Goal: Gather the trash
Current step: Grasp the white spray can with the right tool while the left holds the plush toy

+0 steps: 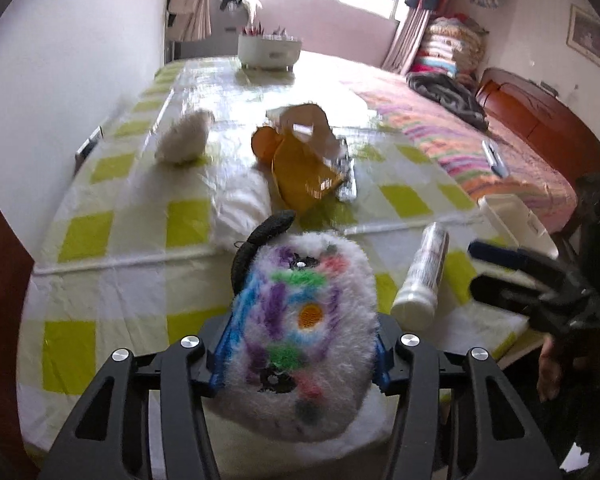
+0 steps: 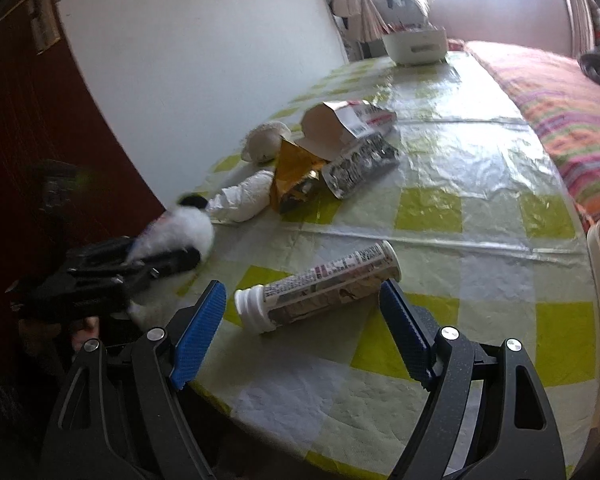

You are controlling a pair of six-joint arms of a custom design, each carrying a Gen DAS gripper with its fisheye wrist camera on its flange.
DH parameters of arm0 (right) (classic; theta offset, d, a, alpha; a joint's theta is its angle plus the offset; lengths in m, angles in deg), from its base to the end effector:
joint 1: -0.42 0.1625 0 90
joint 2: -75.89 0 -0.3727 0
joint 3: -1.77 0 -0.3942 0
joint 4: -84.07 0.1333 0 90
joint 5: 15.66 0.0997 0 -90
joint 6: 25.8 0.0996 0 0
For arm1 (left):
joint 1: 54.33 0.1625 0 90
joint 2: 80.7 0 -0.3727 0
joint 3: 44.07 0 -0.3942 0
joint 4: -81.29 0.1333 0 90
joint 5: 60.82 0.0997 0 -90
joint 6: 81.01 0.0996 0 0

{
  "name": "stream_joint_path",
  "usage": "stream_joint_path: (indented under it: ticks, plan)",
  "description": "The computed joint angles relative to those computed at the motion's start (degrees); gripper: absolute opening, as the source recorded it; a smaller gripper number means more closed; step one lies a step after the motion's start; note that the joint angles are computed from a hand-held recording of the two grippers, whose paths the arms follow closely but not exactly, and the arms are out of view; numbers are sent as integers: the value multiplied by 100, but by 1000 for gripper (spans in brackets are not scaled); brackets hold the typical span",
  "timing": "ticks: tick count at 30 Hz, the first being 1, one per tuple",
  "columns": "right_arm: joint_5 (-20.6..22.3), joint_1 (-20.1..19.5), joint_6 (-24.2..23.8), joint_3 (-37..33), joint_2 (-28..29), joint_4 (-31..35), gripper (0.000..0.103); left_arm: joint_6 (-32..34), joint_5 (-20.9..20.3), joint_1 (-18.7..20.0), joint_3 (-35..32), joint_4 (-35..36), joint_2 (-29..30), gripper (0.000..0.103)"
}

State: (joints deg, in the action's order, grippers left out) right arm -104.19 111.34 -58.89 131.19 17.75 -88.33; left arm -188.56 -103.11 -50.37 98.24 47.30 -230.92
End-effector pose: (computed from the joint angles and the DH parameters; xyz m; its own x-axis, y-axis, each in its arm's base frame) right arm 0.2841 -0.3627 0.0272 -0.5896 -0.8033 0.0842 -0.8024 0.5705 -0.1753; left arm -0.0692 -0.2123 0.2829 -0.7868 -0.2579 -0.5607 0.2785 0.6624 -0.6955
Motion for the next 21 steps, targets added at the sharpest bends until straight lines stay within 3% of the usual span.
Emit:
stream_joint_path:
  ticks: [10,15,21]
  plan:
    - [-329,95,1058,-445,469,451,79,82,224,12,-19,-64,1,52]
    - [-409,241,1272,-676,762,354,79,49,176,-74,-25,-1,-80,52]
    - [-796,530,1244,-987,1169,96,79,-56,111,-146,-68,161,-197,52]
